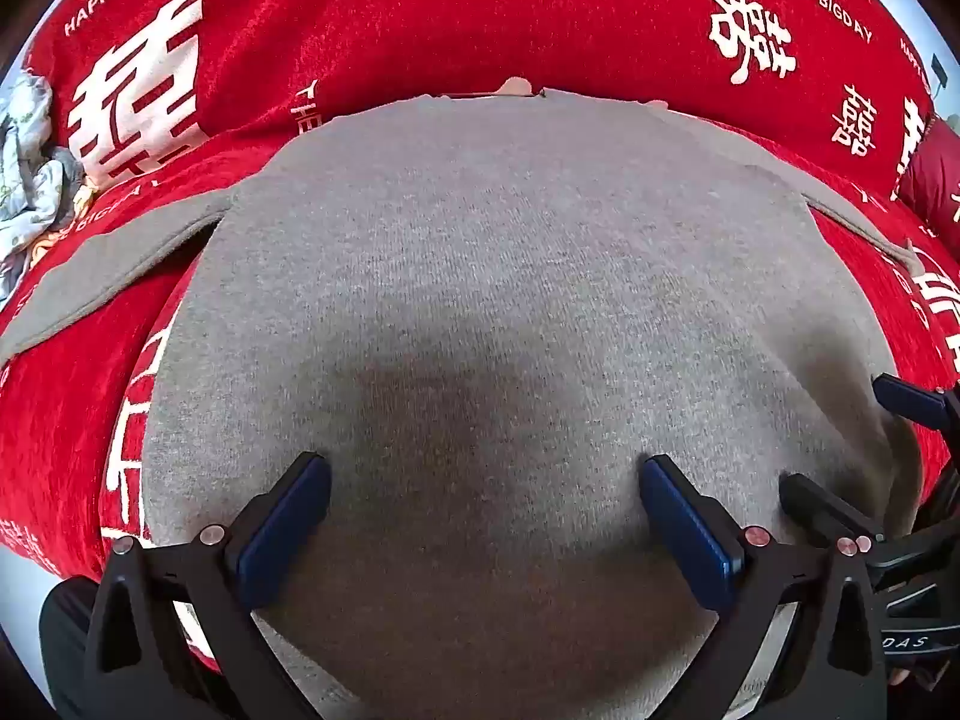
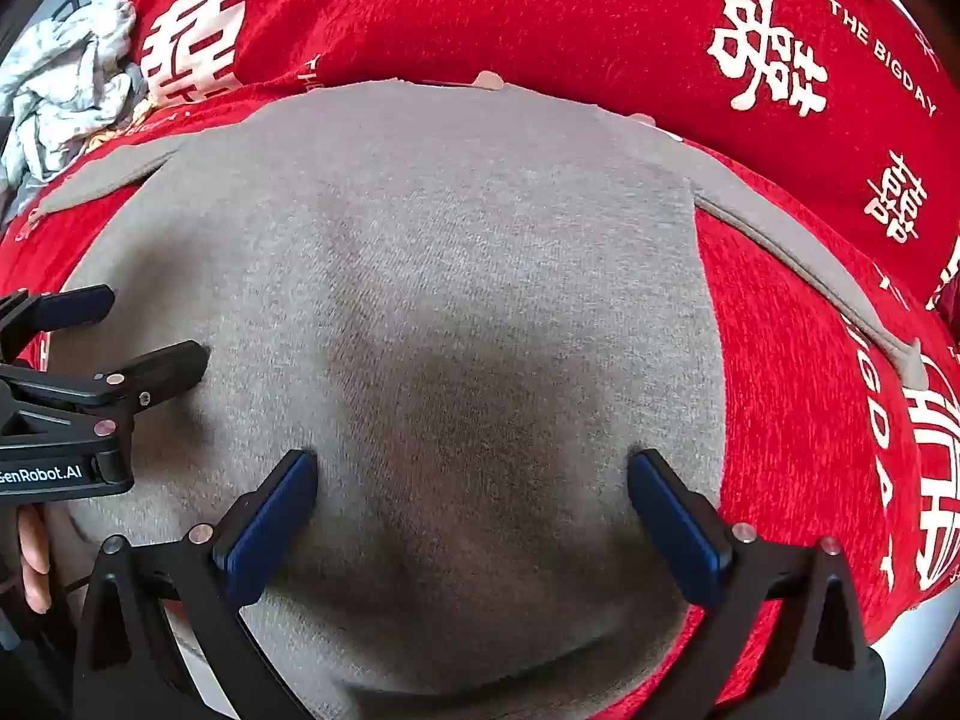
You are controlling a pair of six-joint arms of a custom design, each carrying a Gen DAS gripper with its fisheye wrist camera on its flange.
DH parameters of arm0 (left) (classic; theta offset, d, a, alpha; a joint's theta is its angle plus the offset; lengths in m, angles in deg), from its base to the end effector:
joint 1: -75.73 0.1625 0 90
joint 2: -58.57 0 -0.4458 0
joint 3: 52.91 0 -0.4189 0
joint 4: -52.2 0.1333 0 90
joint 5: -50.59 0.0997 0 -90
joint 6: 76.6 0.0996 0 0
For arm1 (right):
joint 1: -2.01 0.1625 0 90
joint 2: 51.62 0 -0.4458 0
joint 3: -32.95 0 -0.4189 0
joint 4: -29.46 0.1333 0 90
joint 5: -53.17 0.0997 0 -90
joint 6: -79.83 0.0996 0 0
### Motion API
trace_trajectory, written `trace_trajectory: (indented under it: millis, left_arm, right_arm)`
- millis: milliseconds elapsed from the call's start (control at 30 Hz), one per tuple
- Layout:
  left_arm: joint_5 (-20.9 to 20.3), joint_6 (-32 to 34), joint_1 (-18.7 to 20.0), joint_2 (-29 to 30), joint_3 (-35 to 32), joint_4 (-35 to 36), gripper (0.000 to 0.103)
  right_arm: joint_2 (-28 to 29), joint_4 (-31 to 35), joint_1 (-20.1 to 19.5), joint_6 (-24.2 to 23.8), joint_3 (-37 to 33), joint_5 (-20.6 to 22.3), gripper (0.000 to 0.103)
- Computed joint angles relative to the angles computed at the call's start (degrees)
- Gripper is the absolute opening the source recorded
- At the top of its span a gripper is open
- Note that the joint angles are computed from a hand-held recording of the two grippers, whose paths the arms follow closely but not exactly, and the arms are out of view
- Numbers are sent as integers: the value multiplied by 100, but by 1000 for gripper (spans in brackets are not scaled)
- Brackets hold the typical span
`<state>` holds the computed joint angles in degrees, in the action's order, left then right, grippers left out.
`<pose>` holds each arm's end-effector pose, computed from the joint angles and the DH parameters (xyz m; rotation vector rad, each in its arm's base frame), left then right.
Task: Fold small clothes
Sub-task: 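Position both grippers open over the grey sweater body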
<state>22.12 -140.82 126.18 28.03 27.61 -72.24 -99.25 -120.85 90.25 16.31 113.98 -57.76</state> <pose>-0.2988 -0.7087 -0.0042 -0.2886 2.1372 -0.8257 0.0737 -0.7838 0.2234 1.2237 -2.2679 0.2622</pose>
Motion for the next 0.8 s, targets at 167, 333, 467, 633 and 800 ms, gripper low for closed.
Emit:
trace_trajectory:
  millis: [167,333,467,633,800]
  left_arm:
    - [21,-7,1,1,-11,47,103]
    - [24,-4,-1,7,-15,36,103]
    - [116,19,-13,41,-19,-23,103]
    - [189,-42,-21,75,-46,-2,103]
    - [-112,-364,16,37,-308,636,103]
  right_arm:
    - [46,13,38,24,-42,-19,103]
    - [-21,-22,5,7,48,-3,103]
    - [-23,-10,6,10,40,-2,103]
    - [-34,-9,11,32,51,-14,103]
    - [25,12,49,61,-19,-109,103]
